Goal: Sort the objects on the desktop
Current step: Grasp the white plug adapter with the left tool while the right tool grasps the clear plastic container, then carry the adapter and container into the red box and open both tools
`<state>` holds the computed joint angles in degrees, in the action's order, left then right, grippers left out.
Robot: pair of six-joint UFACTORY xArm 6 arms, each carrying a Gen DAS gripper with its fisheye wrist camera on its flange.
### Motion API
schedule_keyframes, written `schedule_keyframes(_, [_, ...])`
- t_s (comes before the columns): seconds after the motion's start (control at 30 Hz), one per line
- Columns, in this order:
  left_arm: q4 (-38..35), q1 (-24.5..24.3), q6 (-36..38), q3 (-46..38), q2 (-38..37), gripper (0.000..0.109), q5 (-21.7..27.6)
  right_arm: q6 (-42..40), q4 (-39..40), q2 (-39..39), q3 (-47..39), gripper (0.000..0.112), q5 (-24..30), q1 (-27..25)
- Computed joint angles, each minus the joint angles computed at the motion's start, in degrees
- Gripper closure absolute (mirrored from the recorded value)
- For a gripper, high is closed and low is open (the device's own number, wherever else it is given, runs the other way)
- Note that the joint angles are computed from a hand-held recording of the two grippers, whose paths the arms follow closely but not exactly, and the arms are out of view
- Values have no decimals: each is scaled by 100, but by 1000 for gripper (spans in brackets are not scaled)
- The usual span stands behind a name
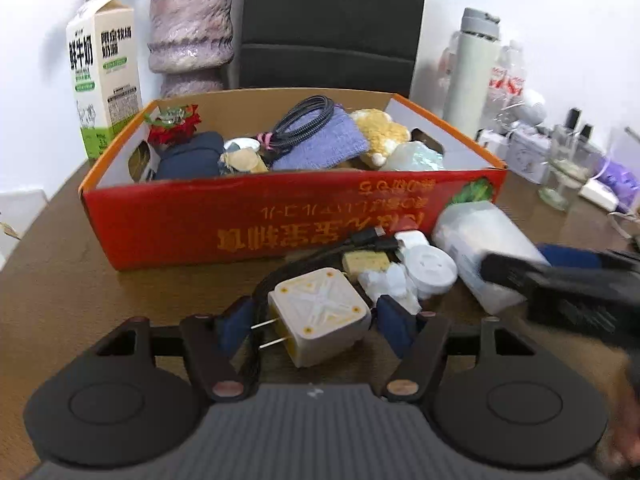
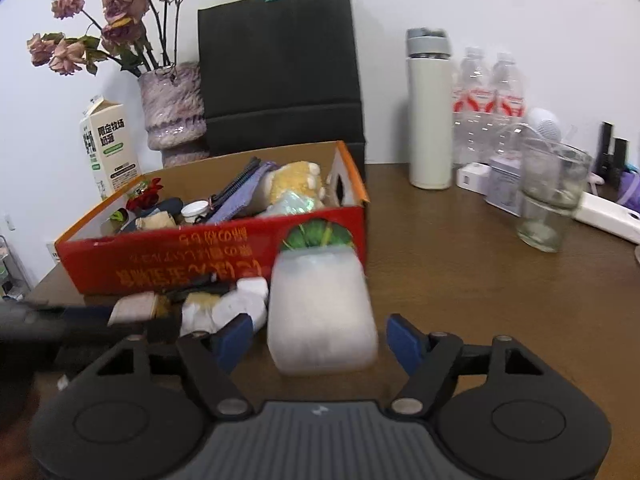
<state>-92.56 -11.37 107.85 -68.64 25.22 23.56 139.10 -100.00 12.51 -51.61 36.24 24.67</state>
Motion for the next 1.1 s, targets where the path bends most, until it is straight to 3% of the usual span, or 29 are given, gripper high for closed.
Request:
schedule_keyframes(0.1, [217,251,-213,76,-82,43,541,-266,115,260,-292,42,-38,-97])
schedule_keyframes(0.13, [57,256,-16,100,-112,47,547,-271,124,328,-344,42,-106,-133])
schedule_keyframes(0.23, [-663,168,858,162,-167,47,271,43,-105,452,-368,48,-349,-238])
schedule_keyframes(0.47, [-1078,163,1404,244,-258,48,258,602,-402,250,-53,49,-198,-99])
schedule_keyframes(0.6, [-1478,328,1721,413,-481,48,601,685,-407,-15,199,49,368,204])
schedule_keyframes(0.73, [-1778,291,1817,562,-783,48,337,1119,-847,-330,509,49,1065,552])
schedule_keyframes(0.87, [-806,356,768,411,-913,48,294,2089,-1800,-793,725,49,654,431])
schedule_keyframes(1.0, [13,252,-65,-281,-612,48,5,1636,-1648,-936,305,49,147,145])
schedule_keyframes(1.1, [1206,170,-1453,-1123,-91,48,-36,793,-1191,-533,-546,49,-733,-368])
